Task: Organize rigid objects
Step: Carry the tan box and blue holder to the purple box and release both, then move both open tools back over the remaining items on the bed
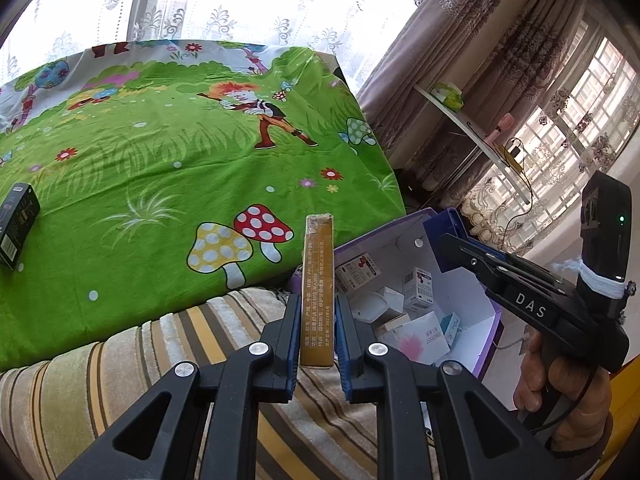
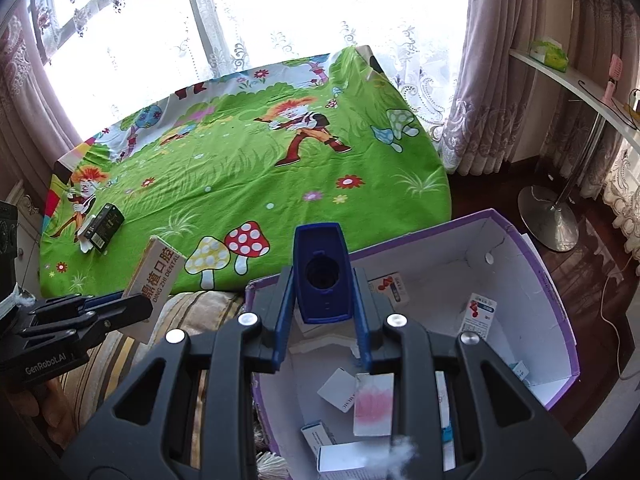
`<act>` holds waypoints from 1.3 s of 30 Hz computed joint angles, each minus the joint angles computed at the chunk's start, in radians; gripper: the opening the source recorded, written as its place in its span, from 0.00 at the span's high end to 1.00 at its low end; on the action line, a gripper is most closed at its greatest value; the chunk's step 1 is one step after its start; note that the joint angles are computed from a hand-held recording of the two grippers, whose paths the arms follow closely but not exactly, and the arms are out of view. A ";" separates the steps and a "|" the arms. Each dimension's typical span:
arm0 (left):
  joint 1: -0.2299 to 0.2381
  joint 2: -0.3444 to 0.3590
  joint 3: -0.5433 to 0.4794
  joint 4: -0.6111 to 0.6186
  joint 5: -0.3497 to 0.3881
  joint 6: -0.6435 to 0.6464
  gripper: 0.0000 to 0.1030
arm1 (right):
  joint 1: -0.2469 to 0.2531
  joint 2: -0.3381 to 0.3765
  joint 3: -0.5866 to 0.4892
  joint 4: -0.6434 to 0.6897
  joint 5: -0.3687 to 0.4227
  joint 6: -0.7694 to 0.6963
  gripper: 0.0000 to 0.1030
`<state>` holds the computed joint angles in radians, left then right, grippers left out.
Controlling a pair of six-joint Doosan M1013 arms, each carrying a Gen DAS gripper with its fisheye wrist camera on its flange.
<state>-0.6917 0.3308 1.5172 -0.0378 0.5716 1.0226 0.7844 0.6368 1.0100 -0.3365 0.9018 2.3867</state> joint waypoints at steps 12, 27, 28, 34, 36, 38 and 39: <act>-0.020 0.041 -0.054 -0.137 0.023 0.191 0.84 | -0.008 -0.022 0.039 -0.077 0.041 0.103 0.70; -0.010 0.043 -0.050 -0.234 0.010 0.254 0.56 | -0.011 -0.021 0.039 -0.062 0.051 0.134 0.38; -0.009 0.042 -0.048 -0.238 0.007 0.255 0.56 | -0.011 -0.020 0.036 -0.056 0.051 0.128 0.38; 0.003 0.028 -0.026 -0.250 -0.013 0.240 0.55 | -0.006 -0.006 0.010 -0.032 0.058 0.094 0.35; 0.009 0.023 -0.019 -0.250 -0.017 0.232 0.54 | -0.002 0.002 -0.005 -0.024 0.061 0.077 0.33; 0.014 0.015 -0.009 -0.240 -0.023 0.214 0.54 | 0.002 0.010 -0.023 -0.014 0.064 0.055 0.30; 0.018 0.010 -0.003 -0.232 -0.027 0.201 0.54 | 0.005 0.015 -0.032 -0.009 0.066 0.042 0.30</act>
